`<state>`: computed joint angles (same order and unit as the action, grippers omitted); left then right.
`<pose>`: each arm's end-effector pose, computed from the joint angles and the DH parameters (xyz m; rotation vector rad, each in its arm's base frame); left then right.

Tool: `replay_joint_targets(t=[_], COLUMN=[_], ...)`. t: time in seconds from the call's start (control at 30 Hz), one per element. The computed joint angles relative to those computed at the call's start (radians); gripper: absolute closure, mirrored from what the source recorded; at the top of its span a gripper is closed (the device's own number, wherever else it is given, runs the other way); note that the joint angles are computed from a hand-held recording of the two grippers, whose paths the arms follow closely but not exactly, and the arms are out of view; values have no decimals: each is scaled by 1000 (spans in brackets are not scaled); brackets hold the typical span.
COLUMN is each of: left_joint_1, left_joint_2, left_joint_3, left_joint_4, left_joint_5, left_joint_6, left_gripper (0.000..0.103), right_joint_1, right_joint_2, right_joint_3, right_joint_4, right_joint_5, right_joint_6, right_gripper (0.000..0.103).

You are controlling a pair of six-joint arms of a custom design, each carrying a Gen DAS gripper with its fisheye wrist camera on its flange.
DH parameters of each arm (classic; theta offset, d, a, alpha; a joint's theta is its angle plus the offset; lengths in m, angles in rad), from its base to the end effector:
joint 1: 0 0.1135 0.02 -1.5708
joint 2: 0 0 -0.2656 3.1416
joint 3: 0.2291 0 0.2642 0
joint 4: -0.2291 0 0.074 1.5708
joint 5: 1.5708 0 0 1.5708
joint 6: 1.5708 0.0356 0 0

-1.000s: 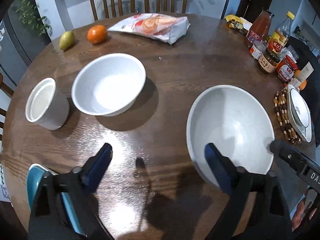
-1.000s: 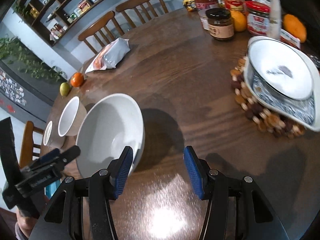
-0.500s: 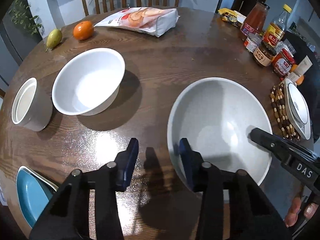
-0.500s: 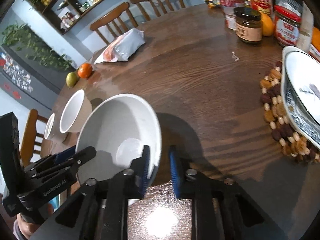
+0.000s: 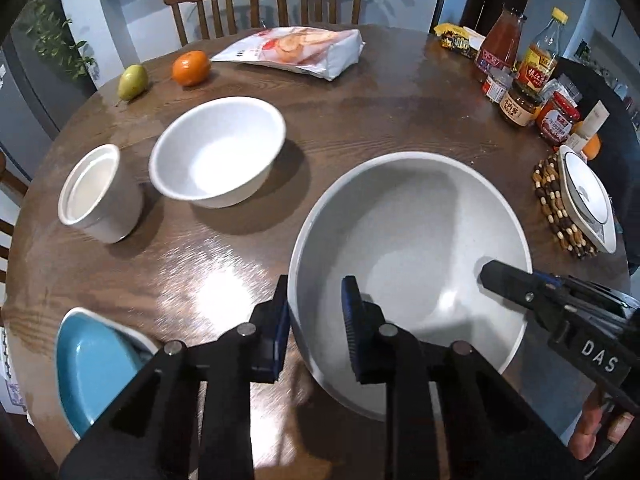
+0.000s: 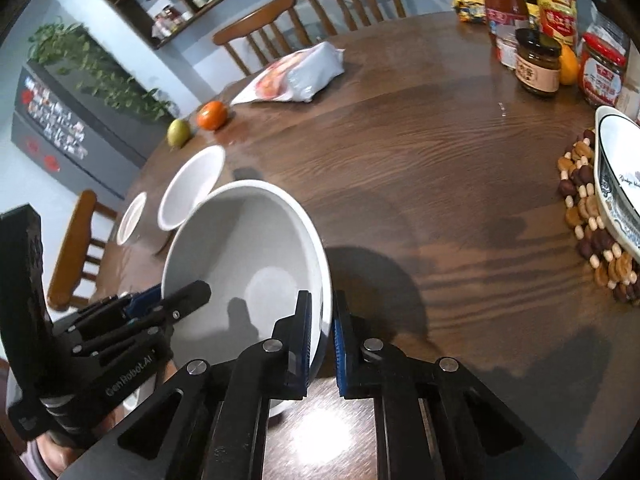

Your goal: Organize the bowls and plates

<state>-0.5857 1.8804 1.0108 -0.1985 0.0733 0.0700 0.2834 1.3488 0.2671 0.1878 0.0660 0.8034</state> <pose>0.3032 -0.2042 0.1126 0.8807 2.5114 -0.2686 0.1965 0.0548 0.0883 0.6714 2.4108 0.3847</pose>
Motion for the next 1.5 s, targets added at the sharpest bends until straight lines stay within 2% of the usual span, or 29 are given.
replay_joint_targets(t=[0.23, 0.63, 0.77, 0.8, 0.83, 0.9, 0.97, 1.3, 1.5], left_joint_1=[69, 108, 117, 118, 121, 134, 142, 180, 200], left_joint_2=[-84, -79, -70, -75, -83, -100, -111, -170, -195], left_joint_3=[-87, -117, -109, -115, -121, -130, -134, -145, -146], left_joint_4=[-9, -20, -33, -27, -23, -16, -11, -33, -41], left_joint_5=[34, 76, 96, 94, 95, 108, 107, 143, 163], left_joint_6=[39, 106, 116, 120, 124, 131, 137, 161, 169], left_gripper=[82, 81, 75, 66, 52, 38, 37, 26, 24], right_joint_1=[147, 243, 256, 262, 264, 276, 288, 326, 345], right_joint_2=[47, 107, 124, 119, 108, 65, 24, -64, -121], right_joint_3=[40, 82, 97, 97, 96, 89, 82, 91, 102], right_joint_4=[-27, -80, -94, -103, -115, -150, -184, -271, -333], right_joint_5=[41, 92, 112, 123, 130, 163, 198, 258, 293], right_joint_6=[77, 206, 255, 268, 278, 303, 324, 370, 377], right_gripper=[90, 90, 90, 90, 87, 77, 67, 66, 66])
